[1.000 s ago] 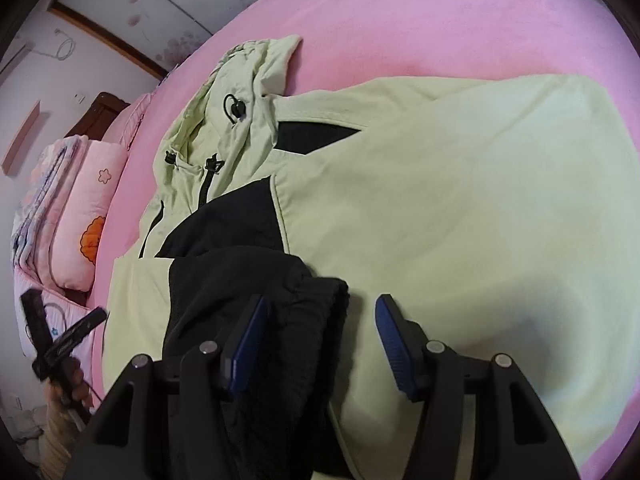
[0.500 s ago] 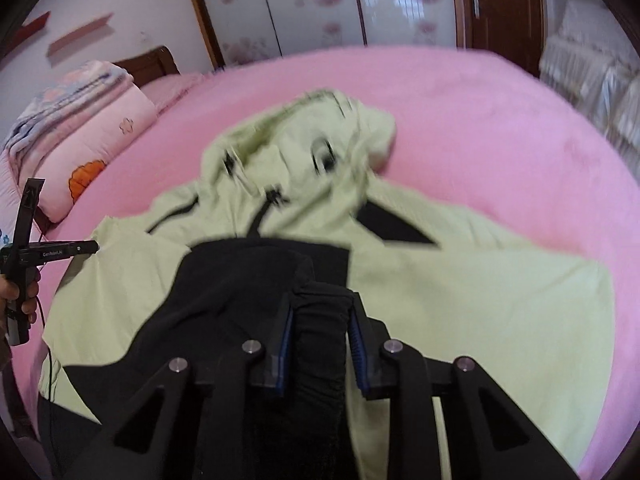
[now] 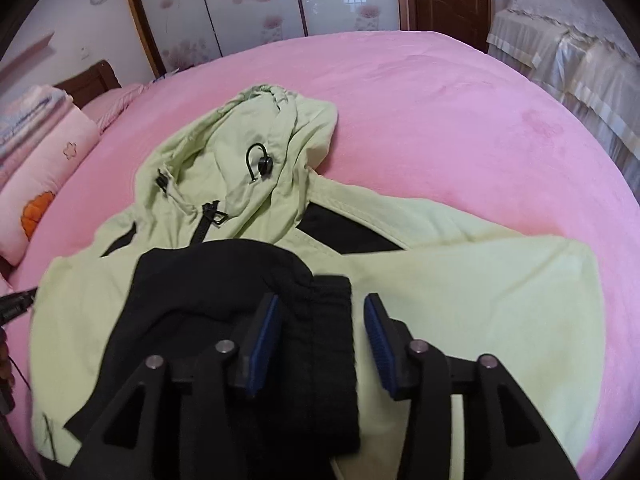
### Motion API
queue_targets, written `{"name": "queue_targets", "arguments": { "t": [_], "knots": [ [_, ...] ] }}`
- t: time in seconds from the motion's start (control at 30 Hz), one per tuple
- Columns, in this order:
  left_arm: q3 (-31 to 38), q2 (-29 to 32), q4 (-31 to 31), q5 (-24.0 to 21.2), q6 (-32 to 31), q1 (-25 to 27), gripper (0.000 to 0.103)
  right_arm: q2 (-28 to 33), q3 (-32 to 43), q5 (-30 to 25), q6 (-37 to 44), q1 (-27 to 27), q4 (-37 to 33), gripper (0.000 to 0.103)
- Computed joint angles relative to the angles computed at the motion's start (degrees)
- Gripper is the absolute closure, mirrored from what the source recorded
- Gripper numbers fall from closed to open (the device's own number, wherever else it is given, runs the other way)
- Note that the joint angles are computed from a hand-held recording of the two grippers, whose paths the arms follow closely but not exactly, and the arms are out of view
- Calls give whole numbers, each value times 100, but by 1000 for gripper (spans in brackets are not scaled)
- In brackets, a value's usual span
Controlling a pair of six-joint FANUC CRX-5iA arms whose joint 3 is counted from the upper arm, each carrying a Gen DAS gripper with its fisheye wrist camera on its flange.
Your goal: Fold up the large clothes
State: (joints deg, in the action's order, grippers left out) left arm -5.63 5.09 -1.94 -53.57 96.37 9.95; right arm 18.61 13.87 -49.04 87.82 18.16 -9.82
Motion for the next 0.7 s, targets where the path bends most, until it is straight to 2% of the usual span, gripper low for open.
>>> {"name": "queue_targets", "arguments": {
  "t": [0.03, 0.17, 0.23, 0.27, 0.3, 0.47, 0.6, 0.7],
  "knots": [
    [-111, -132, 203, -68, -177, 37, 91, -101, -37, -130, 73, -70, -146, 53],
    [-484, -716, 876, -523, -724, 85, 73, -396, -94, -759, 392, -375, -922, 52],
    [-574, -976, 815, -725, -730, -115, 58, -520, -189, -893, 420, -452, -1121, 52],
    [-616, -1094, 724, -774, -694, -220, 46, -594, -262, -950, 437, -477, -1186, 52],
    [-634, -1167, 613, -809, -604, -342, 39, -671, -354, -974, 445, -483, -1219, 52],
    [-883, -1360, -65, -797, -101, -992, 39, -838, -666, -976, 338, -454, -1326, 52],
    [-906, -1159, -1044, -607, 986, -1488, 39, -773, -708, -869, 132, -472, -1378, 52],
    [-982, -1120, -1443, -311, 1688, -1619, 40, -612, -558, -859, -86, -563, -1537, 52]
  ]
}}
